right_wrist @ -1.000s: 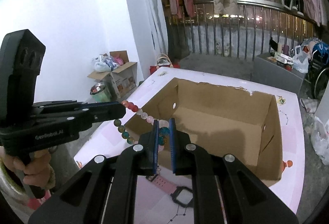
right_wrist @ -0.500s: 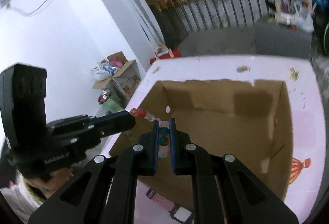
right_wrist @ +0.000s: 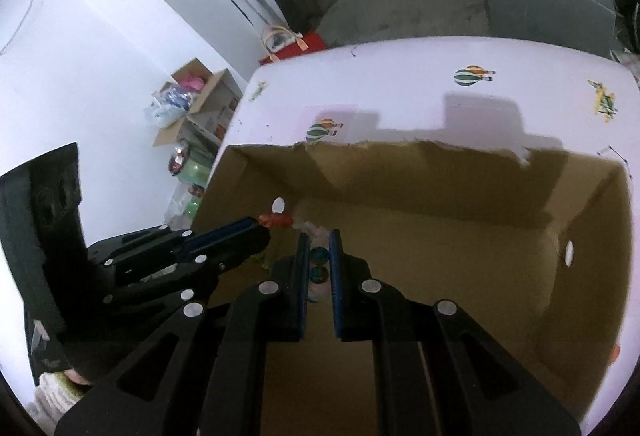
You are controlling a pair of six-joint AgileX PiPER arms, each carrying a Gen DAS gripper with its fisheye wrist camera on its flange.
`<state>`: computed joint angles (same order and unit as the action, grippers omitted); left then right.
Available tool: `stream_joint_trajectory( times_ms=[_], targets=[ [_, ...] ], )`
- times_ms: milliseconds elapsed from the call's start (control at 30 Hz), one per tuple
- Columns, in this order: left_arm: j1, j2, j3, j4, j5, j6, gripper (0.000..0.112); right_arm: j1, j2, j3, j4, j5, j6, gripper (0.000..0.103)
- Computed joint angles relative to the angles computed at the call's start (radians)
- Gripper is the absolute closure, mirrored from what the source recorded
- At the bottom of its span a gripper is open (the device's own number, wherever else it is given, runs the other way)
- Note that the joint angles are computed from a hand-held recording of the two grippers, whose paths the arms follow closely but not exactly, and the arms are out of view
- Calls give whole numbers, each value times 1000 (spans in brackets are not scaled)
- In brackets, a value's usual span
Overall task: Organize jewelry
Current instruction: 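Lift the beaded bracelet with the left gripper and carry it over the box, then open the left gripper to drop the bracelet into the box, then withdraw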
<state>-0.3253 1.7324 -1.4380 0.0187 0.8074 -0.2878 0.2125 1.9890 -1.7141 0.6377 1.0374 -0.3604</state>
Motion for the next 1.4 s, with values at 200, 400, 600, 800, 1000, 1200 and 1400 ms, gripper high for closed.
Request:
stream_joint_trajectory(
  times_ms=[200, 400, 600, 800, 1000, 1200, 1400],
  targets=[
    [0, 54, -42, 123, 29, -80, 79, 39, 159, -164, -86, 81, 102, 92],
    [-4, -44, 53, 141, -36, -114, 78, 5, 80, -43, -84, 8, 59, 77],
    [-24, -219, 186, 156, -94, -156, 72, -16, -136, 163, -105, -113, -25, 63],
    [-105, -510, 414, 236, -157, -252, 65, -102, -461, 469, -24, -196, -230, 60],
    [-266, -736, 605, 373, -124, -431, 64, -317, -778, 718, 111, -126, -489, 55],
    [-486, -848, 795, 517, -105, -737, 64, -530, -980, 936, 188, -37, -684, 52],
    [-593, -830, 957, 597, -243, -975, 64, -511, -1084, 1178, 167, -110, -767, 51]
  ],
)
